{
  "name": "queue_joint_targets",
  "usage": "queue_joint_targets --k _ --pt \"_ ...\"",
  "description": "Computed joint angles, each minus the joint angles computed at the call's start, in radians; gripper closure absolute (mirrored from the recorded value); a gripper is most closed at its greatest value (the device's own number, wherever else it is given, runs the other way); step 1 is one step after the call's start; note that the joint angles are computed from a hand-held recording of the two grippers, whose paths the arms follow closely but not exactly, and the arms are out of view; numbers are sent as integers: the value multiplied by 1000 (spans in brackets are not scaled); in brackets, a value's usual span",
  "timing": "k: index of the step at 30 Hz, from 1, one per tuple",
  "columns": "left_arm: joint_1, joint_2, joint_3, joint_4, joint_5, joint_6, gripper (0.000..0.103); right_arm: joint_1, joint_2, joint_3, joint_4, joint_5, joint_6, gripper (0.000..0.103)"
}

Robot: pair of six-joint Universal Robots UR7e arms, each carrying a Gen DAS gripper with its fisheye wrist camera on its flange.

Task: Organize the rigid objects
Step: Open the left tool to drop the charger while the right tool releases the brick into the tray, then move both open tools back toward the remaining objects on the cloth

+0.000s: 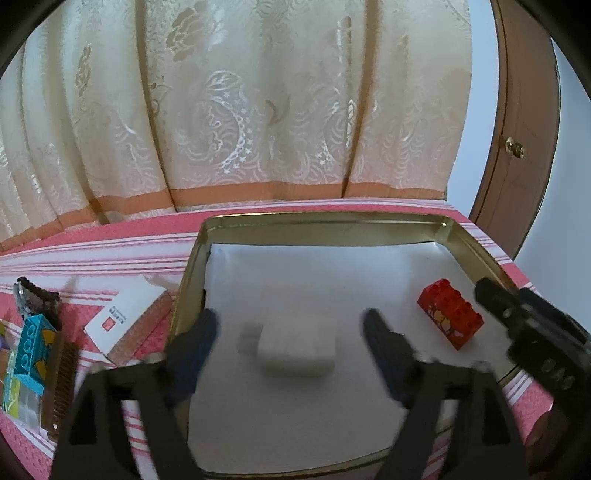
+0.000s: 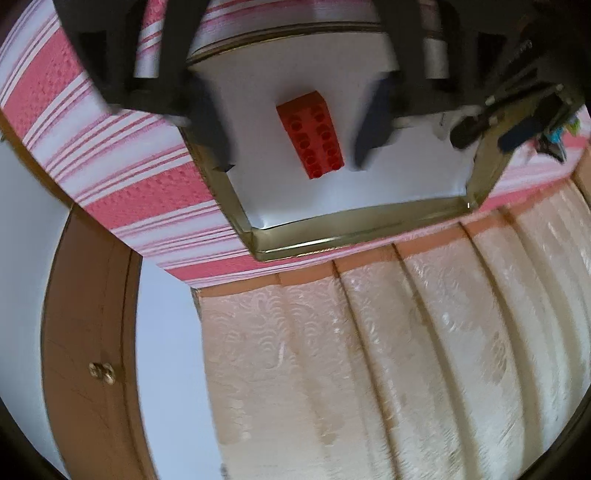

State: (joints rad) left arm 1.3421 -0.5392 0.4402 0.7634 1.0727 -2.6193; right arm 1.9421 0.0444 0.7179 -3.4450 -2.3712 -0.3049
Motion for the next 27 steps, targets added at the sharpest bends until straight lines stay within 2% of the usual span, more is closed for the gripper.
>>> queue_joint_targets --k 1,4,6,8,10,12,16,22,27 --pt "1 -20 34 -28 9 3 2 -1 -7 16 -40 11 2 21" --pt "4 -121 208 -189 46 41 0 2 -17 46 -199 22 -16 21" --pt "5 -185 309 -298 60 60 0 3 -8 40 -340 8 -32 13" --pt "11 -216 347 -348 76 49 0 0 -6 36 -419 -16 -19 11" --pt "19 -247 379 -394 76 29 0 -9 -25 64 -429 -32 40 11" --pt "26 -270 399 -428 62 22 0 -19 -50 101 -392 -43 121 11" --pt "40 -318 455 -537 8 40 0 -25 -57 114 -369 -42 150 11" --pt "55 -332 473 -574 -47 80 0 -15 -2 21 -411 -59 32 11" --pt "52 -349 520 -620 -52 151 0 2 81 -123 -480 -92 -123 11"
